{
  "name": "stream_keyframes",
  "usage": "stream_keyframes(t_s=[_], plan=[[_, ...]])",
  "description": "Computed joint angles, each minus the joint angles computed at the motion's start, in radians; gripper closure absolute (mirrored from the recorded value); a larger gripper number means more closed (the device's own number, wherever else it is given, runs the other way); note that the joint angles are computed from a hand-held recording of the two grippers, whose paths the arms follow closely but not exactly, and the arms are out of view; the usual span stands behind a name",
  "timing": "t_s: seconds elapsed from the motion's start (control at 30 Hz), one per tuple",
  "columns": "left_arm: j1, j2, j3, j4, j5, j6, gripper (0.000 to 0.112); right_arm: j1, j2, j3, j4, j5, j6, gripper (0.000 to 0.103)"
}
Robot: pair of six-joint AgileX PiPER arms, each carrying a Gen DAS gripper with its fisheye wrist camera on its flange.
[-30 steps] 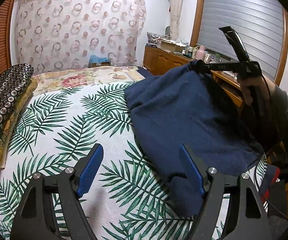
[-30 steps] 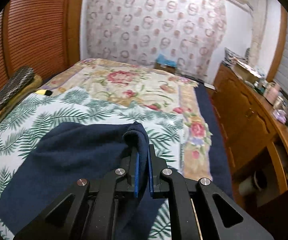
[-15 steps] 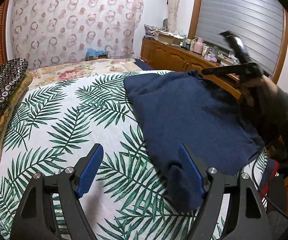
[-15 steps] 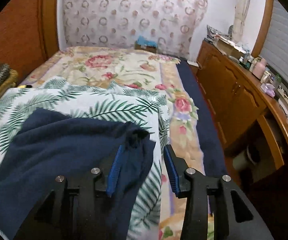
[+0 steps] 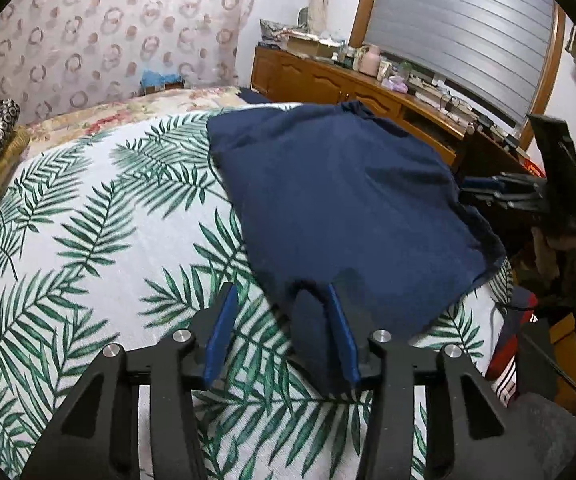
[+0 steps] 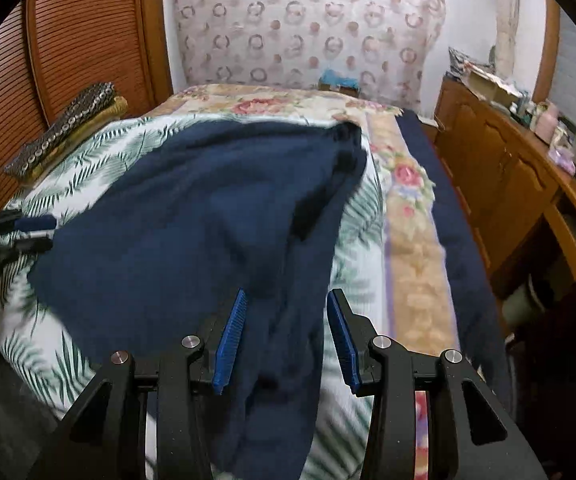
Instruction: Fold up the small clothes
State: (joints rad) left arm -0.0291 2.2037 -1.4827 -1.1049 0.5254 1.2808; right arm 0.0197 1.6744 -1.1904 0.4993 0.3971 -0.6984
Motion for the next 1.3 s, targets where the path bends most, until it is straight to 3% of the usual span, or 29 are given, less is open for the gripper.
stream_keyframes(t_s=[0.3,0.4,0.43,0.5,0.57,0.83,1.1,1.23,1.3], plan=[[-0.019,-0.013,0.003,0.112,0.011,-0.095,0.071,-0.053,-0.093,0.117,0.134,0.048,-0.111,0.062],[-0.018,-0.015,0.008,0.112,0.013,-0.087,0.072,-0.013,-0.09,0.104,0.068,0.05,-0.032,0.065],[-0.017,-0.016,0.006,0.11,0.017,-0.086,0.072,-0.009,-0.088,0.1,0.053,0.058,-0.02,0.069],[-0.014,-0.019,0.011,0.103,0.022,-0.076,0.072,-0.008,-0.082,0.097,0.057,0.076,-0.047,0.097],[-0.012,-0.026,0.02,0.094,0.022,-0.065,0.072,-0.006,-0.098,0.107,0.04,0.069,-0.057,0.101],[-0.005,-0.029,0.033,0.059,0.047,-0.028,0.072,-0.002,-0.142,0.157,0.006,0.024,-0.006,0.101],[-0.024,-0.01,0.007,0.145,0.077,-0.095,0.072,0.016,-0.114,0.154,-0.011,-0.005,0.045,0.101],[-0.012,-0.003,-0.004,0.122,0.147,-0.077,0.099,-0.009,-0.117,0.162,0.055,0.0,-0.028,0.101],[-0.006,-0.031,0.038,0.073,0.146,-0.007,0.104,-0.016,-0.116,0.162,0.07,0.001,-0.046,0.101]])
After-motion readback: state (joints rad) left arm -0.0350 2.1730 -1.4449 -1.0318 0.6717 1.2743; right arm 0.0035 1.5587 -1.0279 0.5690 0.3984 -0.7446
